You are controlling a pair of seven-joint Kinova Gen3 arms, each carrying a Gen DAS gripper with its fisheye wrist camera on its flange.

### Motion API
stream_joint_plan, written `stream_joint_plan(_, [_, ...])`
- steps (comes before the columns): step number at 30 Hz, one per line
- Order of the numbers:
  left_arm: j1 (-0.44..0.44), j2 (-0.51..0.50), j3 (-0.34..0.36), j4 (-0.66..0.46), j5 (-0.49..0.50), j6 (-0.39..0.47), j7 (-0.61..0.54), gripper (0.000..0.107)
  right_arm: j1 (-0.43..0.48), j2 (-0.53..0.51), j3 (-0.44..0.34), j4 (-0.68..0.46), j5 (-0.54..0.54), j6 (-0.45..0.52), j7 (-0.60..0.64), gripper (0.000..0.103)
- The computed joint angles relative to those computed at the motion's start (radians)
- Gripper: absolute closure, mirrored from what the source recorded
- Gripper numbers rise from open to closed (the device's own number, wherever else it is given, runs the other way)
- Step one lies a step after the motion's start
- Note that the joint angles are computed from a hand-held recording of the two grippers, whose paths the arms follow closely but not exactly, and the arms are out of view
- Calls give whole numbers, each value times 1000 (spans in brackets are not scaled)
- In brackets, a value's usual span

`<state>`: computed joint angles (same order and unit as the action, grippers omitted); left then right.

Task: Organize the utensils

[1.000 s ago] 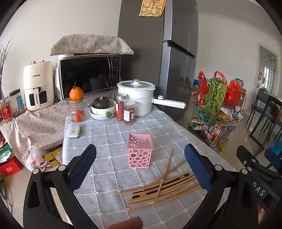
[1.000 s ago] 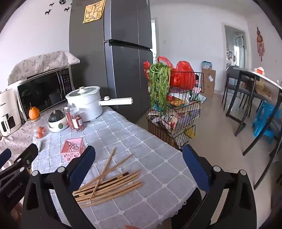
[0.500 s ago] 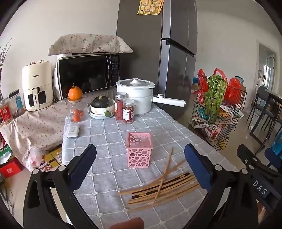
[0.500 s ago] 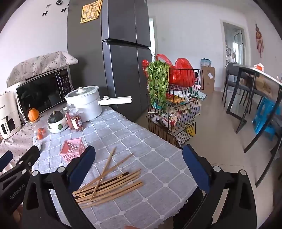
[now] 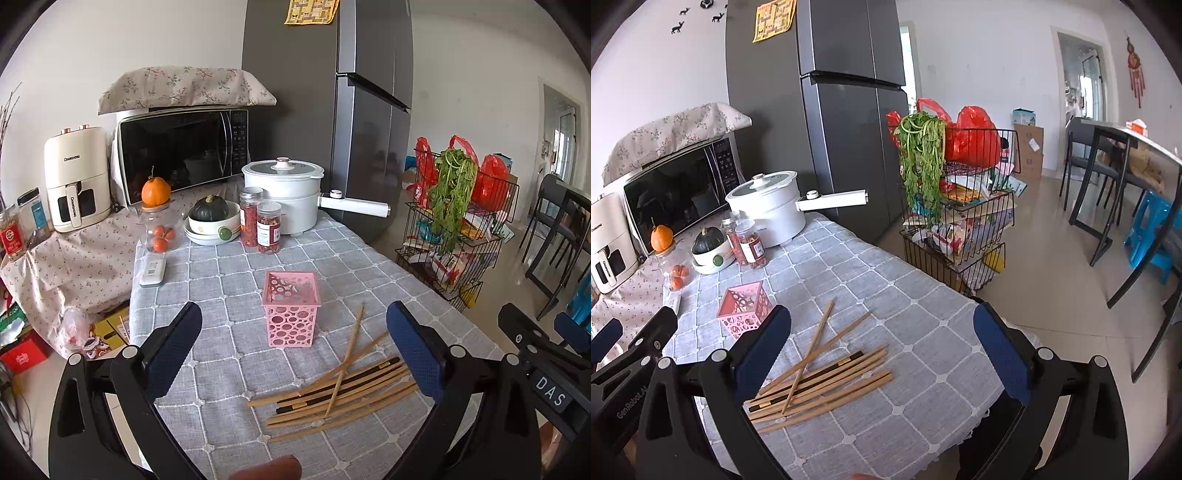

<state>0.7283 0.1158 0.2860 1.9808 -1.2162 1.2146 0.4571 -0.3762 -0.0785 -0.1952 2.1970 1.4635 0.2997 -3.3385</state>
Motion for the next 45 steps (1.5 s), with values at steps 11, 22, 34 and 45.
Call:
stream_joint_plan(11, [4,8,-3,-2,-1,-2,0,12,-2,1,7,8,25,-10,-24,7])
stream_joint_plan(22, [9,16,-6,-8,-2,0,0,12,-5,3,12,16,51,-14,-50,7])
stream_joint_plan(34, [11,16,-8,-12,1,3,-4,12,-10,1,11,16,34,-11,-37,7])
stream_joint_plan(45, [12,18,-9,-12,1,4,-4,12,-6,1,10,17,34,-13,-35,7])
